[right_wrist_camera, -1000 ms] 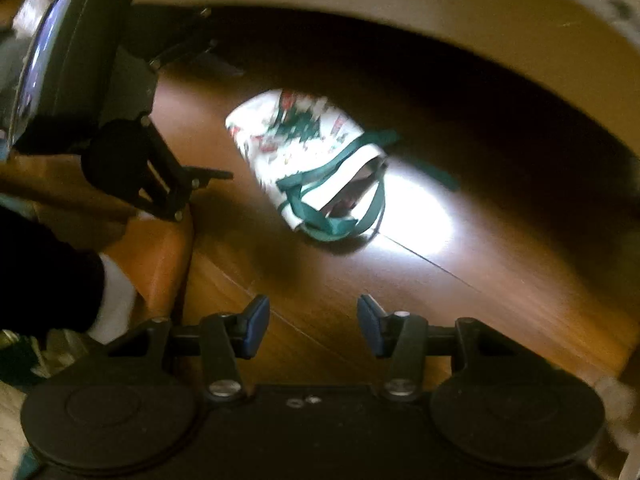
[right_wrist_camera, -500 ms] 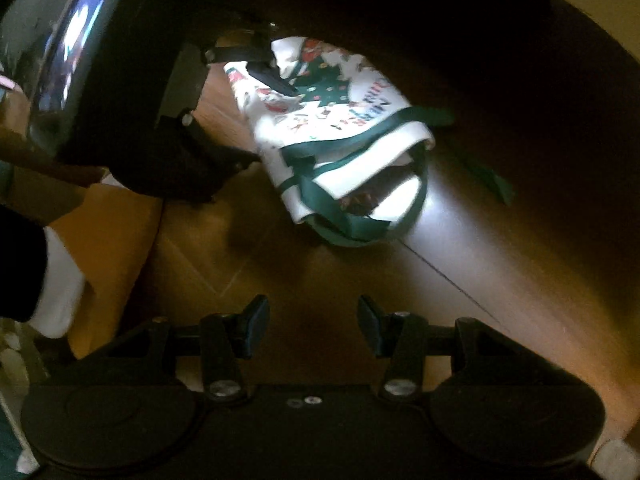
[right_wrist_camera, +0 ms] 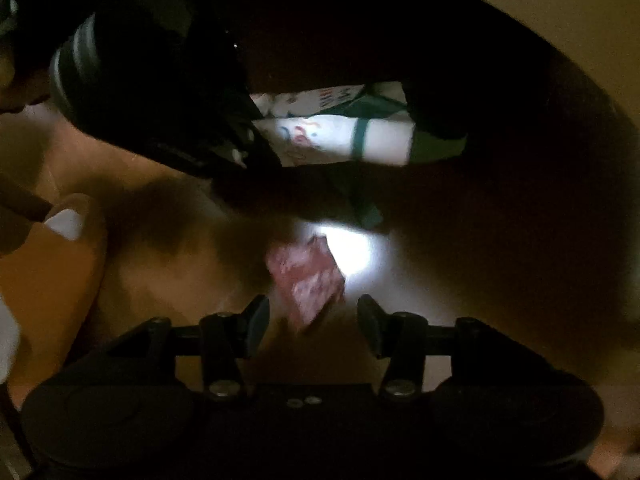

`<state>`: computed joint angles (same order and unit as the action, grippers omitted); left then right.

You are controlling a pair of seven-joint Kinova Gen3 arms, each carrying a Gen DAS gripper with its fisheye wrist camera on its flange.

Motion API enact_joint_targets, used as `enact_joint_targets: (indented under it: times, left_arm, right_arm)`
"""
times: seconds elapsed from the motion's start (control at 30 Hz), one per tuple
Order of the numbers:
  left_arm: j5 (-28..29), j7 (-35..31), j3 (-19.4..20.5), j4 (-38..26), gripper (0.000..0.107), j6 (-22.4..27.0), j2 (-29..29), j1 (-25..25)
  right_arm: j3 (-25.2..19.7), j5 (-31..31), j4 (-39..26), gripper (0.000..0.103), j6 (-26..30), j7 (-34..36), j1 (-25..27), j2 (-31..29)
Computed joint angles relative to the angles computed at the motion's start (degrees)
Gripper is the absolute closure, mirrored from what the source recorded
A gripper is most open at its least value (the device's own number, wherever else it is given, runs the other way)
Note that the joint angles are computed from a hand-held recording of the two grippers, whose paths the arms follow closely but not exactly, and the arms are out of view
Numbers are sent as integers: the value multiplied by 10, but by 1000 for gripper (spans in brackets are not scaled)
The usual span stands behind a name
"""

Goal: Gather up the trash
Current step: 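Grasp the white Christmas tote bag with the left tool while the right tool grasps the red wrapper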

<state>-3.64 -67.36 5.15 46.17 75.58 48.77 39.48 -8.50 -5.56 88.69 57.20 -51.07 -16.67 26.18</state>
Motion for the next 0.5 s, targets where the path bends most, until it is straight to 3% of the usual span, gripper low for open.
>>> enact_joint_targets:
  times: [0.27,0.5]
  left_arm:
    - [11,33,0,-20,96,15,11,-6]
    - [17,22,1,-55,96,37,34,-13]
  right_arm:
    - [-8,64,49,55,-83,46,-51,5]
    - [-4,66,19,58,-42,38,-54,33]
